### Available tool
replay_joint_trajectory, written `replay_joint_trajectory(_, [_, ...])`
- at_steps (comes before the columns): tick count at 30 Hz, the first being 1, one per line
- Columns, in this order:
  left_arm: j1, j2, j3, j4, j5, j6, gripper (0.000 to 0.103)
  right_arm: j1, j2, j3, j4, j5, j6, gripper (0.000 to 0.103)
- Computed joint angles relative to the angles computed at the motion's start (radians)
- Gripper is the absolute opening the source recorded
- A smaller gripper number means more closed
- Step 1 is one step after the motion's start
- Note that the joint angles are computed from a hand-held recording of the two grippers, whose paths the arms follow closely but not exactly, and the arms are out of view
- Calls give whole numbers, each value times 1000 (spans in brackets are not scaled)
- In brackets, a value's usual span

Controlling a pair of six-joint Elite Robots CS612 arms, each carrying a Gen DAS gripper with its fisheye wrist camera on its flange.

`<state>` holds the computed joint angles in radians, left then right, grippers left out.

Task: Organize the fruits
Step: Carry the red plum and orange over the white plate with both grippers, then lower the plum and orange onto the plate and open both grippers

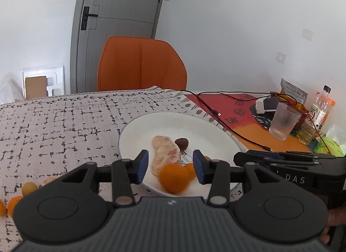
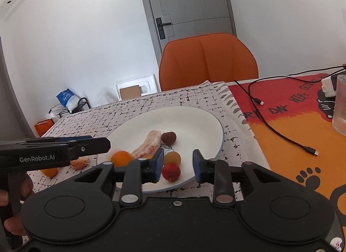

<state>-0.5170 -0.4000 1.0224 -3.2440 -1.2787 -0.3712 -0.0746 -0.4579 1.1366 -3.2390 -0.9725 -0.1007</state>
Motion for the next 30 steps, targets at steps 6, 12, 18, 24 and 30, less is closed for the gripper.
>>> replay_joint_trajectory(6, [-1, -22, 45, -7, 61, -25, 60, 5, -1, 3, 2, 18, -15, 35])
replay_joint_trajectory(12, [-1, -49, 99, -15, 139, -58, 75, 13, -2, 6, 5, 34, -22, 46])
replay_joint_trajectory(18, [-1, -75, 154, -29, 195, -77, 81, 22, -2, 6, 2, 54, -24, 64])
replay_joint_trajectory(24, [-2, -99, 205, -26, 256, -120, 84, 29, 0, 6, -15, 83, -24, 86])
replay_joint_trajectory(30, [0, -121, 257, -34, 286, -158, 85, 39, 4, 2, -23, 112, -37, 101])
